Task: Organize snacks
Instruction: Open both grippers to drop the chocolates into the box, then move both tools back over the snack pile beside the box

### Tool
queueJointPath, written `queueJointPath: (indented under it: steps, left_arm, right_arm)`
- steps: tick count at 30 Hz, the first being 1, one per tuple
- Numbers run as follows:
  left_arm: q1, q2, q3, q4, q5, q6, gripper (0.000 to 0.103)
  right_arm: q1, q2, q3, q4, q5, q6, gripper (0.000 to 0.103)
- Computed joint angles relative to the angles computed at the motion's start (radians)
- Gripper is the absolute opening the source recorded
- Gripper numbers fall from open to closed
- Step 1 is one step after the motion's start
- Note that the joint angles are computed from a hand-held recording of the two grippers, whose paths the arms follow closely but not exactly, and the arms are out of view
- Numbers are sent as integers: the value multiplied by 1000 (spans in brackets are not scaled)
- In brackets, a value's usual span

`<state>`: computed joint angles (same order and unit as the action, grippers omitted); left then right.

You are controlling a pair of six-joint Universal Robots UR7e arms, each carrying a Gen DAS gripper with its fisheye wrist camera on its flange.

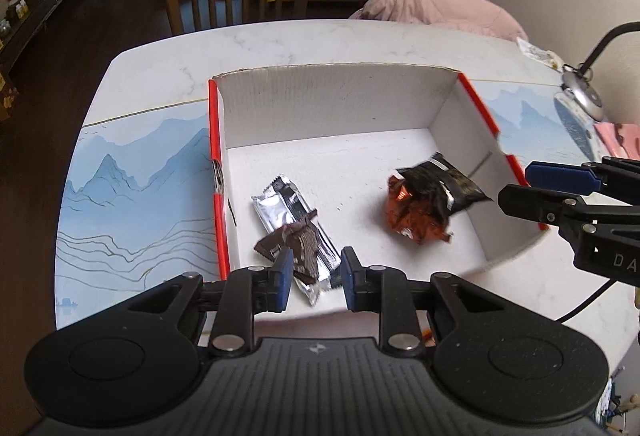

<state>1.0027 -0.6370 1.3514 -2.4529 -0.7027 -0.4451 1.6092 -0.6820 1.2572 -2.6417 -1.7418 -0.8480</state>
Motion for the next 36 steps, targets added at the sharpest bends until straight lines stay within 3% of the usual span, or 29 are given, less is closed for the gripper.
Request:
queueJointPath:
  steps: [12,22,25,27,32,36]
  left_arm:
    - [-85,-116,240,-233,21,27,25]
    - [-158,-173,390,-386,90,25,25]
    - [-175,-187,430,-418,111,15,36]
    - [-187,-194,460,-460,126,16,58]
    - [-210,-218,524,-493,153,-5,59]
    - [-214,-245,579,-487,161,-70,63]
  right_arm:
    - [-7,-151,231,-146,78,16,49]
    - [-18,-233,381,-255,119,22,50]
    - [-25,-246,416,-282,128,34,51]
    - [-27,-255,433,-286,130,39,51]
    - [-34,-280,488,-316,137,42,54]
    - [-41,-294,534,-341,142,38,64]
